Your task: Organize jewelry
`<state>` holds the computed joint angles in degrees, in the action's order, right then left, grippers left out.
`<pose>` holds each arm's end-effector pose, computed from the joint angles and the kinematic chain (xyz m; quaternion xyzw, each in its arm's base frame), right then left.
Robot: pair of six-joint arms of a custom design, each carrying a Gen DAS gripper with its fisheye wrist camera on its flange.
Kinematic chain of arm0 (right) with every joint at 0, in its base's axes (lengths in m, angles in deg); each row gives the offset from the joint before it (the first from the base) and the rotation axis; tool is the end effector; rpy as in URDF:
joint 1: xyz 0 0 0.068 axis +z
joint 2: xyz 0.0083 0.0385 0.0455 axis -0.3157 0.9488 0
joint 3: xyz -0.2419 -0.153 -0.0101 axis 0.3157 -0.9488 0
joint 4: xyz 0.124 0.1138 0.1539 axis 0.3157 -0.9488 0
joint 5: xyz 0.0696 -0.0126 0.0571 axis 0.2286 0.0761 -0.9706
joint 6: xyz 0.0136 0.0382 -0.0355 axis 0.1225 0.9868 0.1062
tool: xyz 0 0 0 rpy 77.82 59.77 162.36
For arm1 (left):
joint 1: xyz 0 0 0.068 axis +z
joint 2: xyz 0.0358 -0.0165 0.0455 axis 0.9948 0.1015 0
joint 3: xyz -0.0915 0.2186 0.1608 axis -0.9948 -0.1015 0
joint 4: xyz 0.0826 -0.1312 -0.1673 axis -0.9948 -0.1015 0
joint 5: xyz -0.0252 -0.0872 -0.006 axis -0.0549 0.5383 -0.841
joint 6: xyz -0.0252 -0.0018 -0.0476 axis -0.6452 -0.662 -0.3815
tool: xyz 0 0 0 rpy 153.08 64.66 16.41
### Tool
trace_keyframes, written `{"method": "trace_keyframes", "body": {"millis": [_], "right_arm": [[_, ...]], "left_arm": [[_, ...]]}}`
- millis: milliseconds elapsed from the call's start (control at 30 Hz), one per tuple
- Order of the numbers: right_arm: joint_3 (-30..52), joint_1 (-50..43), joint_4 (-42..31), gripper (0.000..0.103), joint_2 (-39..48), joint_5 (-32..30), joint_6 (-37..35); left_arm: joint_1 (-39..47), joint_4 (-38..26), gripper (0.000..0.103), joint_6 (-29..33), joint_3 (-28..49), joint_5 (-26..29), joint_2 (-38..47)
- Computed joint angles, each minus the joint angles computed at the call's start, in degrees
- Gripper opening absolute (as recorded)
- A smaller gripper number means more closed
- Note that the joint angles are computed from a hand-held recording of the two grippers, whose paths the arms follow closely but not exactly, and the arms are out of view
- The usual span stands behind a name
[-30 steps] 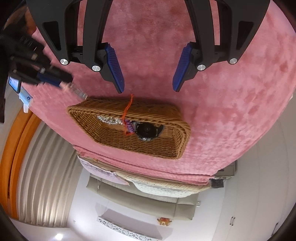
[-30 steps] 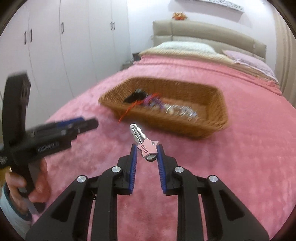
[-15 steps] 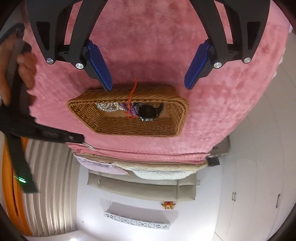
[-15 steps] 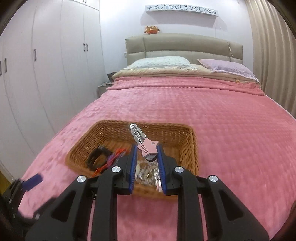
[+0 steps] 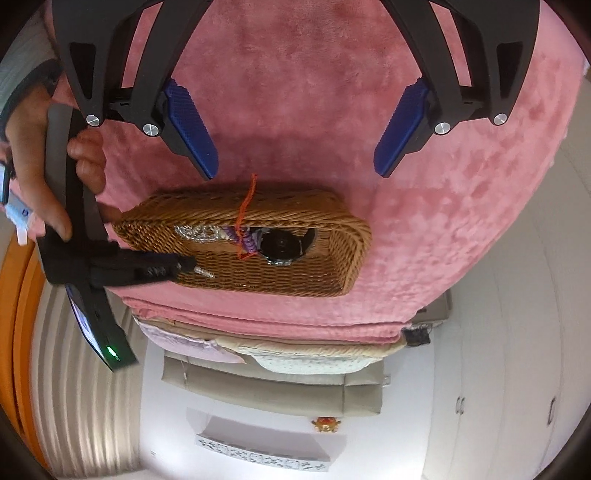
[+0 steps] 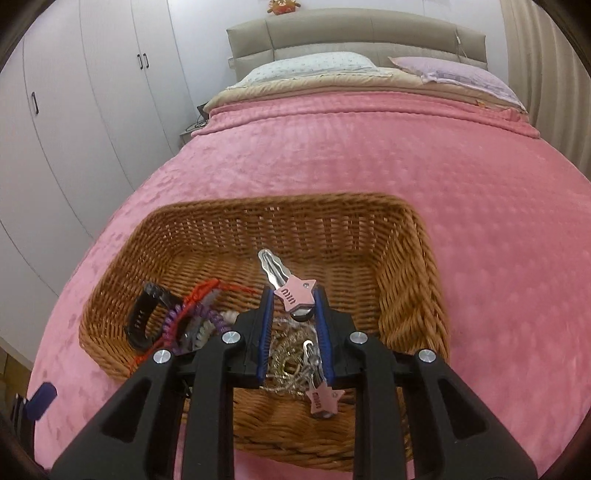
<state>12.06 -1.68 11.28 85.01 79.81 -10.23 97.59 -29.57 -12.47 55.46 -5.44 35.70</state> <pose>0.2430 0.0628 0.2076 0.1724 0.9089 0.0293 0.3787 0.1918 0.0224 0.1973 0.2166 0.8446 -0.1726 0.4583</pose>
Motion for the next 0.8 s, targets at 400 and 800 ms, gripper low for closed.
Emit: {"method": "trace_keyframes", "body": {"millis": [400,800], "right_arm": [[-2.98,17.71,-10.98,0.051,-14.87,17.69,6.38],[-2.72,49.22,-43.88,0.051,-16.53,46.91,46.38]], "left_arm": [[3.37,-1.46,0.084,-1.98,0.25,1.39,-5.03],[4.15,-2.61,0.094,-6.97,-5.2,1.34,-24.54]]}}
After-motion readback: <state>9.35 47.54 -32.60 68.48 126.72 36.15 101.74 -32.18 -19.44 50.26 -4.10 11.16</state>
